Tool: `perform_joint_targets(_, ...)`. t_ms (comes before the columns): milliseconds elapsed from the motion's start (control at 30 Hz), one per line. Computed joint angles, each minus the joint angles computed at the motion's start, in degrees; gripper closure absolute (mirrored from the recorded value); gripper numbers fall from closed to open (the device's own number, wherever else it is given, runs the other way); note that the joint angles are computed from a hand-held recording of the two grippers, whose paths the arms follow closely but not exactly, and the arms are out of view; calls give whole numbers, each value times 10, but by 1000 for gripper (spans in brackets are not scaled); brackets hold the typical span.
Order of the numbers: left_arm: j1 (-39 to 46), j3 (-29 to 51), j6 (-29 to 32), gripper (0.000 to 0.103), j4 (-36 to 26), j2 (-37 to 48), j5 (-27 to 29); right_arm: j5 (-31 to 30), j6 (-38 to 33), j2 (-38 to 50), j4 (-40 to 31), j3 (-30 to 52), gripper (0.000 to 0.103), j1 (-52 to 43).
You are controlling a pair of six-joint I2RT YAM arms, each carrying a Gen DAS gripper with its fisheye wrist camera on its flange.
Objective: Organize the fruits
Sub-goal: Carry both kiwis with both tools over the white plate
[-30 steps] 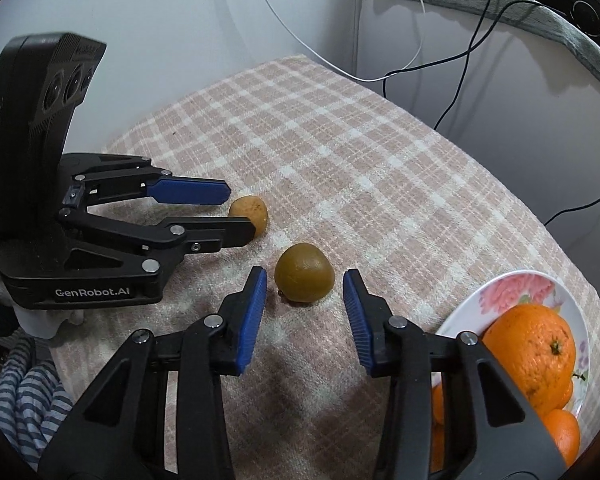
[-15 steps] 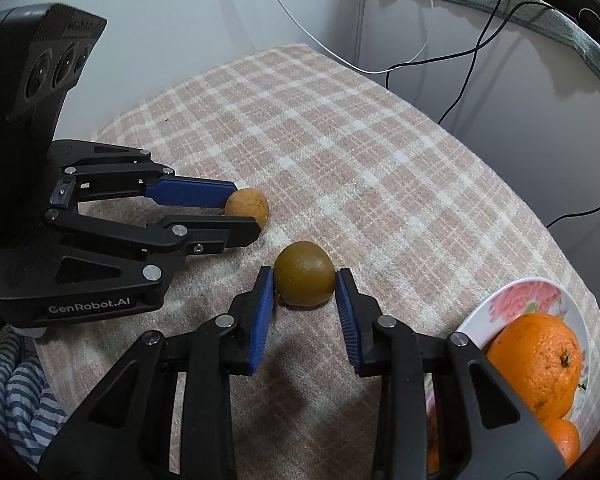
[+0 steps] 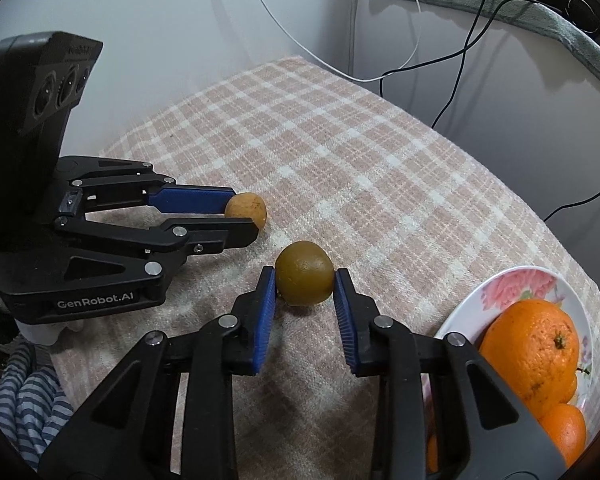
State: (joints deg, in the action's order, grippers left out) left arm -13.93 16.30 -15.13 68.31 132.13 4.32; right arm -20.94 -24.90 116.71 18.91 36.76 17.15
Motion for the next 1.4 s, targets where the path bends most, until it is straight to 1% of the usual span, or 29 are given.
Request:
perform_joint_targets(300,-21,-28,-12,77,-9,-54,-12,-33,-6,-56,1,-41,73,-32)
perform_joint_targets(633,-88,-30,-34,77,-60,-124,-51,-83,-35,-120,-22,-78,73,-97)
perform_joint_targets(867,-141,-5,-54,77,-93,-141,-73,-120,-69,-143,-49,-86,73,-167)
perform_joint_targets(1067,-181,29,-70,77,-122,-141,-81,-148,-109,-157,-86,-83,73,-236)
perform_joint_targets(1400,-221,83,-81,77,-158,-128,-83,-182,-159,-139,-146,-33,73,-346)
